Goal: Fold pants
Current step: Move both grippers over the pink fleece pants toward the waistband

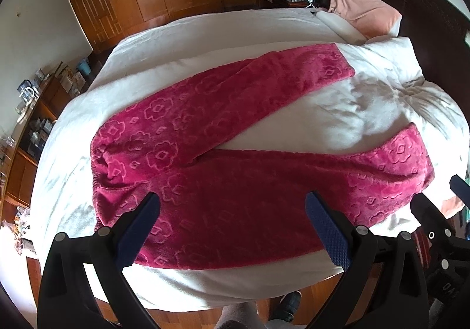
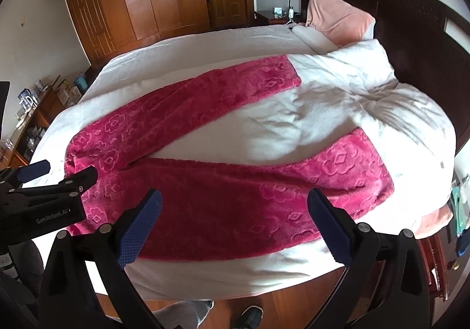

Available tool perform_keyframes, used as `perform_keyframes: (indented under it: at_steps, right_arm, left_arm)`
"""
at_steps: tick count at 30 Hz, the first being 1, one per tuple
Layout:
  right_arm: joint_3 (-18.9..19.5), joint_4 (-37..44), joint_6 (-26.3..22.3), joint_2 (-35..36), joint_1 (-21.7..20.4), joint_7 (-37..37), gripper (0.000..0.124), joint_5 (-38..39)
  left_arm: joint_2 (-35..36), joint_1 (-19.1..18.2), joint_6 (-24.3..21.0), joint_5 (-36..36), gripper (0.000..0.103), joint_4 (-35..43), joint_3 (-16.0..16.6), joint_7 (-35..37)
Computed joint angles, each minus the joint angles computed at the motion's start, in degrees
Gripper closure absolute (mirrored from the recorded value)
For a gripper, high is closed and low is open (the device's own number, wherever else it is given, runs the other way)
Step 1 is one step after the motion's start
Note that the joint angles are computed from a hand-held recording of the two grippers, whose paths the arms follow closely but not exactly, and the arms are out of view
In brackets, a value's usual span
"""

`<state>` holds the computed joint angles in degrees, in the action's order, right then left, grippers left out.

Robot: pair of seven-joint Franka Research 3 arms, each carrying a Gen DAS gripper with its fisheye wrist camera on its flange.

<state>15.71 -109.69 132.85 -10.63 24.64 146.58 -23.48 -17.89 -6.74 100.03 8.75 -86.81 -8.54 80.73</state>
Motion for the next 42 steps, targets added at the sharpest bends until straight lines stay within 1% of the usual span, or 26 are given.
perform_keyframes:
  at_steps: [3,8,17,21,27,32,37,39,42]
  right_arm:
    - [-0.55,-2.11,1.06,-1.66,-0.14,-0.70,0.024,1.44]
    - [-0.75,-5.28,2.67,-4.28,-1.01,-2.11,0.024,5.04]
    - [0.17,-8.37,2.00,-7.53,-3.64,-2.09,0.024,7.51]
    - [0.96,-8.04,1.10,-7.75,-4.95,-1.27,0.024,6.78]
    - [1.27,-4.73,-1.18,-5.07,-5.85,0.90,0.024,4.48]
    - [0.56,0.27,-3.69,-0.82,-5.24,3.64,0.024,2.14]
    - [-0.85,6.84,-6.42,4.69,-3.24,5.94,0.024,-1.34]
    - [-1.68,9.62,-7.50,7.01,-2.02,6.62,0.024,-2.91]
    - [-3.23,14.79,-9.04,11.15,0.18,7.43,0.024,-4.69]
  left_arm:
    - [-0.55,-0.33,0.63,1.56,0.005,-0.70,-1.10,-0.31]
    - [-0.49,-1.36,0.49,1.95,0.005,-0.94,-2.09,-0.86]
    - [0.18,-2.86,0.91,2.22,0.005,-1.20,-2.88,-1.40]
    - [0.76,-3.22,1.65,2.87,0.005,-0.80,-3.06,-0.76]
    - [2.58,-3.30,3.12,3.10,0.005,0.50,-2.72,1.51]
    - [4.21,-2.73,4.16,1.69,0.005,1.34,-1.44,4.82]
    - [6.42,-0.85,4.15,-0.68,0.005,2.86,0.62,7.97]
    - [7.33,-0.01,4.09,-1.32,0.005,3.71,1.12,8.93]
    - [9.41,1.87,4.61,-2.75,0.005,5.22,2.67,11.49]
